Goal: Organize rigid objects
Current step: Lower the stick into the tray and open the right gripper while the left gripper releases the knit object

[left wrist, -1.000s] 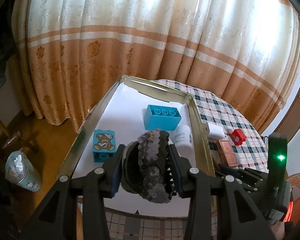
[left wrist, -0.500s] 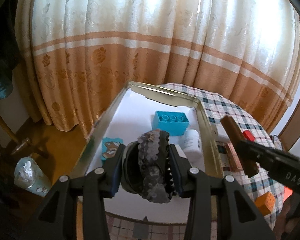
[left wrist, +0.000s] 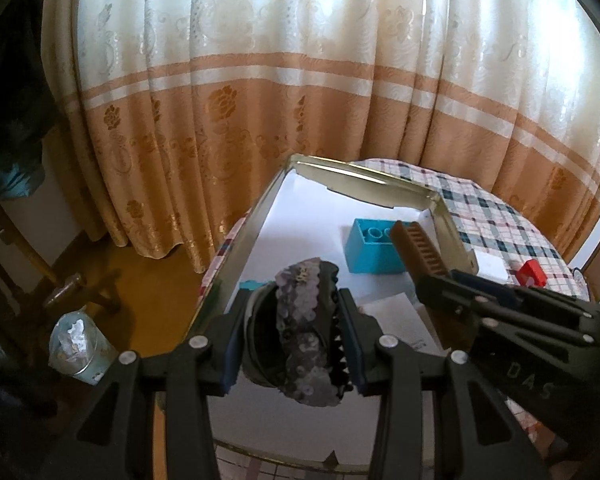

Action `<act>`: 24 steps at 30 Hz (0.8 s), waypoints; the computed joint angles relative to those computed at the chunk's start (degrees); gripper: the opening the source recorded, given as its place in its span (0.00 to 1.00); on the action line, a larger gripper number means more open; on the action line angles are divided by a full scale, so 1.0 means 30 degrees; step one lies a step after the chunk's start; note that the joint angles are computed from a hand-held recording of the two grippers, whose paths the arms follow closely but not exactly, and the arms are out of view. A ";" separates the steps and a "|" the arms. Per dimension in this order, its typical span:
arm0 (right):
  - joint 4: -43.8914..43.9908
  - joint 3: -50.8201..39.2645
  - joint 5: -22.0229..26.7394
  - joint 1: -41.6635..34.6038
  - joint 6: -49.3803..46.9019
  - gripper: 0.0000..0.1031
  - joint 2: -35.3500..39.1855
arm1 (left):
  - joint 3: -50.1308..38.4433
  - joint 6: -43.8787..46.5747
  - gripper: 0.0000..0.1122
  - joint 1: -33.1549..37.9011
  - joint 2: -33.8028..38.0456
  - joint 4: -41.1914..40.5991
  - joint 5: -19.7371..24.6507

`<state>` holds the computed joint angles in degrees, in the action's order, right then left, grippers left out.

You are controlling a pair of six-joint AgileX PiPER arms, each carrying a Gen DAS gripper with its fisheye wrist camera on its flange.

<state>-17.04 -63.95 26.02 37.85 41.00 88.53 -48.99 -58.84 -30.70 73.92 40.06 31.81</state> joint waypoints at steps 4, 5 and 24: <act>0.1185 -0.0346 -0.0264 -0.0351 -0.1069 0.27 0.0535 | -0.0128 -0.0041 0.37 0.0133 0.0327 -0.0027 0.0089; 0.2048 -0.0293 -0.0427 -0.0510 -0.1807 0.27 0.0582 | -0.0153 -0.0086 0.37 0.0153 0.0389 0.0007 0.0151; -0.0471 0.3759 -0.3210 -0.1757 0.3117 0.75 -0.2884 | -0.0022 -0.5354 0.91 -0.1623 -0.0223 0.4134 0.2980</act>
